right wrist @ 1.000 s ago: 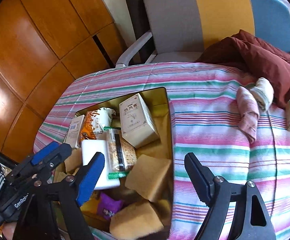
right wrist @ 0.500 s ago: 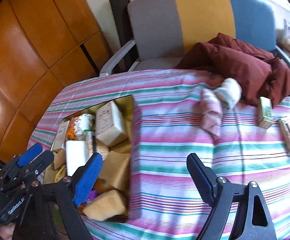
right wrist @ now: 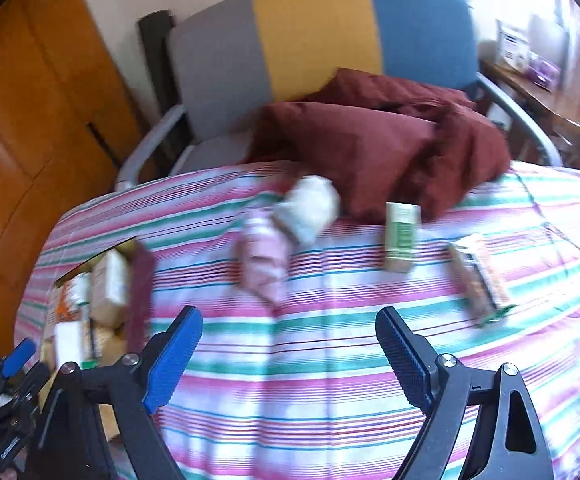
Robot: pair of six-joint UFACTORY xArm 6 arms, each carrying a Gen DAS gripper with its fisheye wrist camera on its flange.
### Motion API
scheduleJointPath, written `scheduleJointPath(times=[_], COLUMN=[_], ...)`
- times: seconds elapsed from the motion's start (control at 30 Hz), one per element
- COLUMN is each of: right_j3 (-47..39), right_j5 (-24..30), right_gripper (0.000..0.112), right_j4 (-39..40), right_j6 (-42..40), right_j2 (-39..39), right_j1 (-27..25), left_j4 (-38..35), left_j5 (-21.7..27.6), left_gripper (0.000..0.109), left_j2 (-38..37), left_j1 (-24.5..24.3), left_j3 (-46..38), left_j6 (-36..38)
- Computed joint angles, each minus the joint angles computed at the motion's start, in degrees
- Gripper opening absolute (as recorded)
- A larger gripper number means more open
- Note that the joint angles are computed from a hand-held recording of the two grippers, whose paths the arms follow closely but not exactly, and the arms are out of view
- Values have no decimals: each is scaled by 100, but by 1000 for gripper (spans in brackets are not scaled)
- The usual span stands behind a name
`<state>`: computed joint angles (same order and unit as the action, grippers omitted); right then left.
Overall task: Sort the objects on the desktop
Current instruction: 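Grasp the small green box with the left gripper while the right gripper grasps another cracker pack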
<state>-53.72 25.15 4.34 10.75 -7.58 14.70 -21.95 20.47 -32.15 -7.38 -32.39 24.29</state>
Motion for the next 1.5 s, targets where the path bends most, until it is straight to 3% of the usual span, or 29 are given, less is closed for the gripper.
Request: scheduleJointPath(times=[0.23,0.33,0.5,0.97,1.2,1.23,1.3,1.37,1.5], right_j3=[-150,-274,-453,-1328,-1707,-1742,-1898,-1935,-1965], right_j5=[150,245,209,540,886,934,1238,1363,1532], right_gripper=[89,89,89,89,88,82,58,52,50], right_j4=[-182,158,203,-761,-676,-695,-552,-607,-521], right_j6=[106,-297,-210,-376,-638,-644,-826,-849,-1008], right_j2=[186,353,691,1859,2219,2242,2329,2334,2302], right_j1=[-857,-1212,-1596,-1703,-1701,-1702,-1705,-1689,-1637], left_j4=[83,202,105,33,-76,-97,-124,-148,-249], left_j5=[35,36,179,447,518,519,547,580,719], left_gripper=[57,57,57,57,57,57,57,57,57], left_j2=[270,409,711,1699,2259,2360,2575,2764,3211], left_j1=[-349,-491,-685,-1239,-1520,-1562,-1642,-1698,-1821], left_j3=[-188,-271,-501,-1310,-1843,-1938,-2149,-2331,-2783], left_j6=[-64,-169,-126,-201,-139,-115,-77,-62,-27])
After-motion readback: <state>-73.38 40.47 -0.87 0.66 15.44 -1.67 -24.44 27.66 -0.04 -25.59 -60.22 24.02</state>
